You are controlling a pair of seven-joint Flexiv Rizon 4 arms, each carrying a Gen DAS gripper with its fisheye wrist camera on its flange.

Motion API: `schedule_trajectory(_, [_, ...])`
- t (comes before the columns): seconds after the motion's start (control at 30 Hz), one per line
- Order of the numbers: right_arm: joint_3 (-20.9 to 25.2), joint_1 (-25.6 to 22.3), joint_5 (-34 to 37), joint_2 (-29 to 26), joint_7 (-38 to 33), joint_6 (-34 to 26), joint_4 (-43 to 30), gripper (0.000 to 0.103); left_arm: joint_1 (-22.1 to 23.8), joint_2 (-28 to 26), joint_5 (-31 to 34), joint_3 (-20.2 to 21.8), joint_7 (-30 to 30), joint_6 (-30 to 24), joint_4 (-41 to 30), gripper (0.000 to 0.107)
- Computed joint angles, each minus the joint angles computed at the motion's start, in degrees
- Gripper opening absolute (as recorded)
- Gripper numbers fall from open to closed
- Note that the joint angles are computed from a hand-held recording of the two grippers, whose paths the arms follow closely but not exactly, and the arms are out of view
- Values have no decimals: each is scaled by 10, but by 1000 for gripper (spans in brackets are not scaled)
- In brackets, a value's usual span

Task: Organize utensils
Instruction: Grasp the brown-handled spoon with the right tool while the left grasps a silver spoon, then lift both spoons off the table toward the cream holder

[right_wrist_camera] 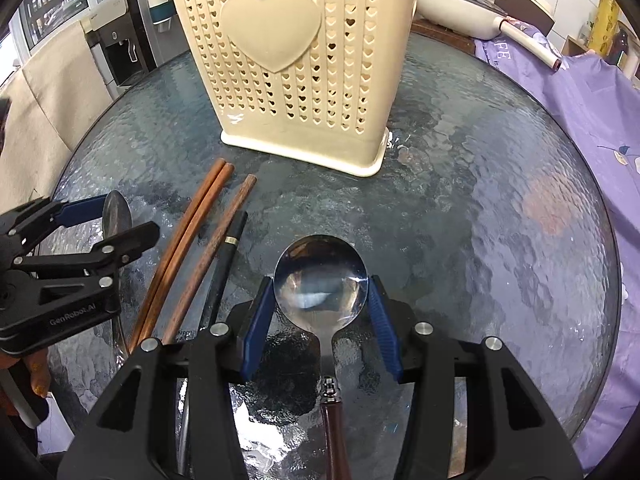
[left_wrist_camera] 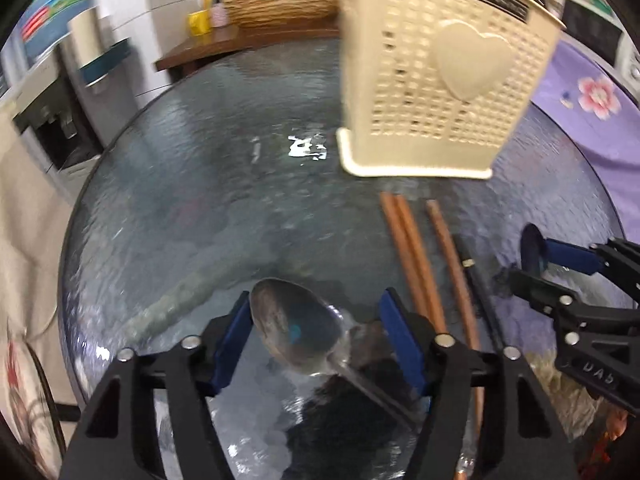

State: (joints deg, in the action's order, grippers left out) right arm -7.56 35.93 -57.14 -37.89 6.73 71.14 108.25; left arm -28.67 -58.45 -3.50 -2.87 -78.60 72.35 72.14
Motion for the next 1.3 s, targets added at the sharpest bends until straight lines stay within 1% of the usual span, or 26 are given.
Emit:
schedule_trajectory(0.13, [1, -2, 1, 2, 6, 3, 3, 48, 13, -5, -1, -27, 49, -26, -17, 45])
schedule_trajectory(0.27, [4, -3, 9, 4, 6, 0, 4, 48, 27, -17, -7, -57, 123, -49, -39, 42])
schedule_trajectory(0.37, [9, -5, 17, 4, -2, -8, 2, 48, 25, -19, -18, -53, 143, -72, -53, 45])
schedule_trajectory(0.43, [18, -10, 31, 3, -17, -15, -2, 48, 14, -26, -18, -32, 133, -81, -70, 56])
schedule_trajectory(0.5, [29, -16, 51, 1, -38, -21, -8, 48, 6, -23, -13, -15, 116, -81, -69, 61])
schedule_trajectory(0.57, [40, -22, 76, -1, -63, -28, -16, 48, 9, -16, -14, -16, 107, -88, -60, 61])
schedule_trajectory(0.63, [45, -21, 94, -3, -85, -41, -24, 48, 16, -10, -6, -27, 100, -79, -45, 61])
schedule_trajectory(0.67, [44, -19, 100, -4, -90, -44, -26, 48, 11, -15, -15, -20, 102, -80, -53, 62])
schedule_trajectory(0.7, [44, -19, 107, -5, -94, -45, -29, 48, 6, -16, -13, -17, 95, -78, -53, 60])
schedule_trajectory(0.77, [44, -17, 117, -7, -103, -48, -32, 48, 5, -19, -12, -18, 93, -85, -61, 55])
schedule_trajectory(0.83, [45, -17, 128, -9, -114, -51, -37, 48, -1, -11, -7, -17, 89, -80, -50, 48])
schedule_trajectory(0.87, [46, -18, 132, -9, -120, -51, -38, 48, -1, -11, -6, -19, 92, -84, -51, 46])
schedule_trajectory(0.93, [45, -17, 140, -9, -126, -50, -37, 48, 6, -16, -10, -29, 105, -95, -61, 39])
schedule_trajectory(1.03, [40, -12, 144, -9, -126, -45, -36, 48, 11, -20, -15, -37, 119, -99, -67, 36])
schedule_trajectory(1.13, [27, -8, 142, -4, -109, -24, -24, 48, 18, -23, -25, -47, 134, -99, -69, 35])
schedule_trajectory(1.3, [4, 5, 121, 7, -79, 0, -4, 48, 27, -15, -38, -60, 151, -69, -49, 35])
